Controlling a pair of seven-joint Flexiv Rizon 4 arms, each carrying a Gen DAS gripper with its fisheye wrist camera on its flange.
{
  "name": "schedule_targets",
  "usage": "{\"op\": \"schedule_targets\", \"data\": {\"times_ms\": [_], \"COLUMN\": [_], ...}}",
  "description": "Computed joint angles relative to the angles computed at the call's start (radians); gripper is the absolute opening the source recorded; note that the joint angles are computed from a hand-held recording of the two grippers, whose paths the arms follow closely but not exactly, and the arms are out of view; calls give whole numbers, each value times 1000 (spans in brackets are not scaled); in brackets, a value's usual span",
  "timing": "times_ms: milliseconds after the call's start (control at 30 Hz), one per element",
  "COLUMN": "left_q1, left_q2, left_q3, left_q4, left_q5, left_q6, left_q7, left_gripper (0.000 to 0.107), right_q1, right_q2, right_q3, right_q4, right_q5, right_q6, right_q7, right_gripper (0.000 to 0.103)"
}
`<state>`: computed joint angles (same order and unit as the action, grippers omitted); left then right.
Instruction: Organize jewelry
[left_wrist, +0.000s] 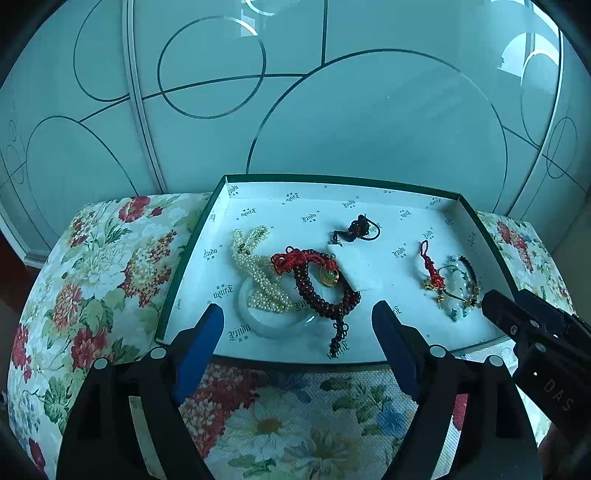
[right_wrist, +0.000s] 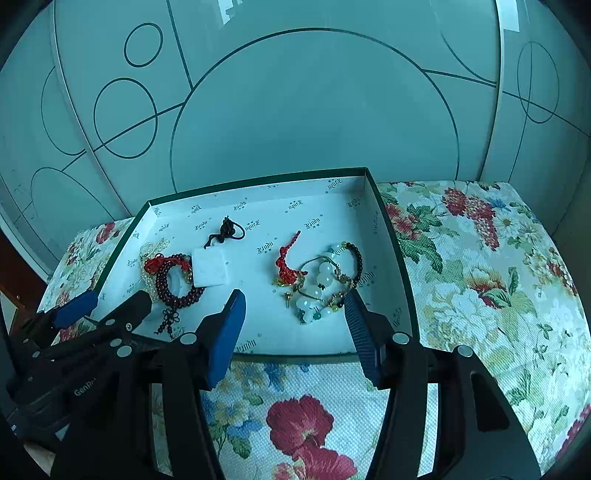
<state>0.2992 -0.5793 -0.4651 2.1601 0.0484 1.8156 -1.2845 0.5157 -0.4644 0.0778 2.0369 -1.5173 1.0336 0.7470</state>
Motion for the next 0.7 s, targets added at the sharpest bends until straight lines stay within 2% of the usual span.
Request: {"op": "schedule_targets", "data": {"times_ms": [167,233,533,700], "left_q1": [62,83,230,349], "left_q2": [60,85,185,244], "left_q3": [-43,-52,-149,-252], "left_q4": [71,99,211,272], "left_q5": [30,46,115,154], "left_q6": [34,44,52,62], "left_q7": [-27,-44,-123,-171], "left_gripper": [82,83,84,84], "right_q1": [32,41,90,112], "right_q2": [42,59,116,146], "right_q3": [24,35,78,99], "right_q4": [30,41,67,82], "right_q5": [28,34,76,93], "right_q6": [-57,-74,-148,-181], "right_q7": [-3,0,-15,-16], "right_gripper": [58,62,63,63]}}
